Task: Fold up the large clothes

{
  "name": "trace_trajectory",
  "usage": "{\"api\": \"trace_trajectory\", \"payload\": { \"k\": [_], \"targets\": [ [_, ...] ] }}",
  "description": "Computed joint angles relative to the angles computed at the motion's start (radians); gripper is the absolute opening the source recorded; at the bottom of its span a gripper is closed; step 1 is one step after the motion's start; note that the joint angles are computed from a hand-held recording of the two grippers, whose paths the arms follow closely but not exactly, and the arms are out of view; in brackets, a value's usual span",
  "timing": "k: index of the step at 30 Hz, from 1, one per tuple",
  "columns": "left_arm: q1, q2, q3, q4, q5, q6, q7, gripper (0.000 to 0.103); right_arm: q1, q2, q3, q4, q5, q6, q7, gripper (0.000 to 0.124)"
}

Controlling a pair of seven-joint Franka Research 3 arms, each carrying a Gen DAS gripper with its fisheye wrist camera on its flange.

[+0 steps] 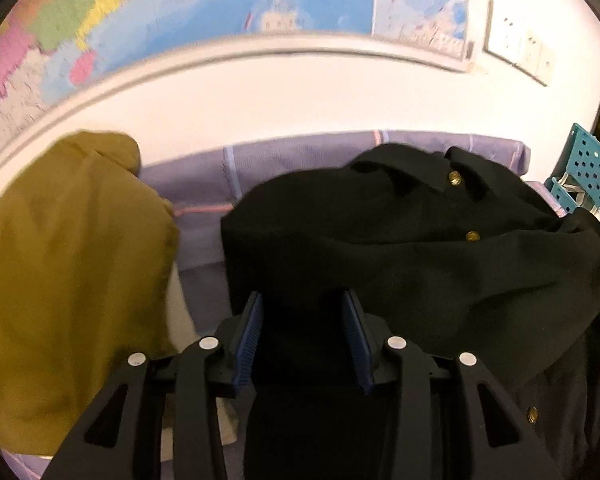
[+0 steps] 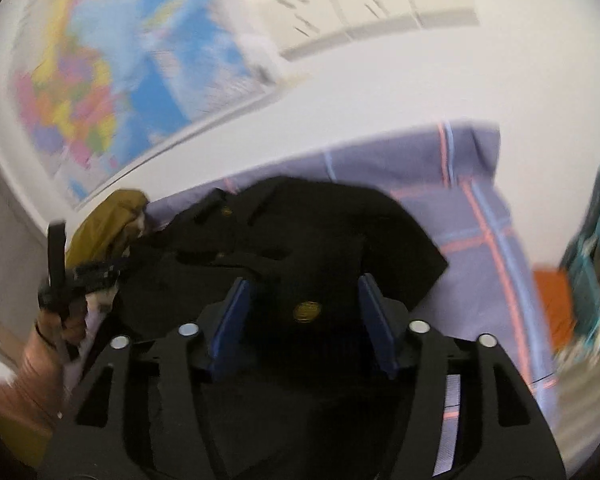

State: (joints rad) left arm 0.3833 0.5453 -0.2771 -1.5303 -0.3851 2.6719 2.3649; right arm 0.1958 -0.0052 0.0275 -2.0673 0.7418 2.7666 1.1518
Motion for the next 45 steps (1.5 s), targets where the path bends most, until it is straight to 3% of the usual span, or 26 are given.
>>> {"api": "trace_trajectory", "payload": {
  "k": [3,6,9,12,13,14,15,16,18,19,21,23,25,27,30,32,34,36,38,42,45],
  "targets": [
    [0.057,-0.041,-0.069,-0.061,-0.084,0.005,0.125,0.039,0.02,-0.016,0.016,-0.005,-0.049,0.002,-0.075,0.057],
    [0.034,-0.055,-0.062,-0.094,-0.105,0.029,0.188,0.04,0.039,0.044,0.028,0.036,-0.214,-0.011,-0.038,0.052],
    [-0.008,-0.026,-0.016,-0.046,-0.074,-0.009,0.12,0.044,0.08,0.147,-0.028,0.11,-0.589,-0.024,0.264,0.032],
    [-0.053,-0.007,0.034,-0.024,-0.021,0.041,0.037,0.044,0.045,0.193,-0.032,0.145,-0.602,-0.027,0.364,0.023],
    [-0.064,0.003,0.051,-0.011,0.011,0.039,0.002,0.044,0.053,0.199,-0.063,0.148,-0.646,-0.028,0.451,0.018],
    [-0.066,0.016,0.059,0.009,0.034,0.019,-0.029,0.044,0.061,0.197,-0.089,0.142,-0.678,-0.021,0.513,0.025],
    [-0.062,0.025,0.059,0.022,0.048,0.006,-0.05,0.044,0.039,0.184,-0.081,0.129,-0.64,-0.019,0.52,0.029],
    [-0.047,0.025,0.047,0.021,0.048,0.005,-0.049,0.044,-0.009,0.164,-0.037,0.111,-0.532,-0.016,0.456,0.032],
    [-0.011,0.009,0.009,-0.009,0.029,0.03,-0.012,0.044,-0.036,0.105,-0.004,0.052,-0.426,0.036,0.341,0.034],
    [0.007,-0.003,-0.009,-0.024,0.014,0.033,0.007,0.044,-0.039,0.081,0.007,0.036,-0.379,0.043,0.284,0.037],
    [0.05,-0.031,-0.054,-0.059,-0.04,0.033,0.075,0.044,-0.044,0.033,0.05,0.016,-0.164,0.05,0.055,0.039],
    [0.093,-0.073,-0.102,-0.116,-0.118,0.054,0.185,0.044,-0.008,0.013,0.049,0.01,-0.098,0.059,-0.065,0.044],
    [0.126,-0.104,-0.138,-0.157,-0.202,0.041,0.299,0.049,0.02,0.029,0.052,0.036,-0.028,0.013,-0.189,0.045],
    [0.12,-0.124,-0.137,-0.189,-0.236,0.043,0.366,0.05,0.042,0.097,0.049,0.088,-0.126,-0.025,-0.135,0.045],
    [0.047,-0.111,-0.061,-0.18,-0.19,0.027,0.325,0.054,0.055,0.212,0.024,0.181,-0.255,-0.089,0.012,0.042],
    [-0.01,-0.076,0.002,-0.144,-0.133,0.027,0.237,0.056,0.068,0.276,-0.01,0.234,-0.368,-0.11,0.145,0.029],
    [-0.029,-0.056,0.029,-0.117,-0.093,0.012,0.167,0.056,0.014,0.302,0.028,0.265,-0.274,-0.145,0.132,0.029],
    [0.002,-0.073,0.0,-0.14,-0.117,0.029,0.19,0.055,0.009,0.275,0.038,0.248,-0.261,-0.133,0.136,0.036],
    [0.048,-0.108,-0.043,-0.182,-0.183,0.059,0.266,0.056,0.015,0.221,0.045,0.201,-0.261,-0.093,0.125,0.053],
    [0.05,-0.143,-0.022,-0.218,-0.218,0.063,0.295,0.056,0.011,0.137,0.072,0.132,-0.16,-0.064,0.003,0.054],
    [0.07,-0.167,-0.018,-0.246,-0.272,0.045,0.336,0.056,0.028,0.134,0.047,0.116,-0.212,-0.084,0.063,0.056]
  ]
}}
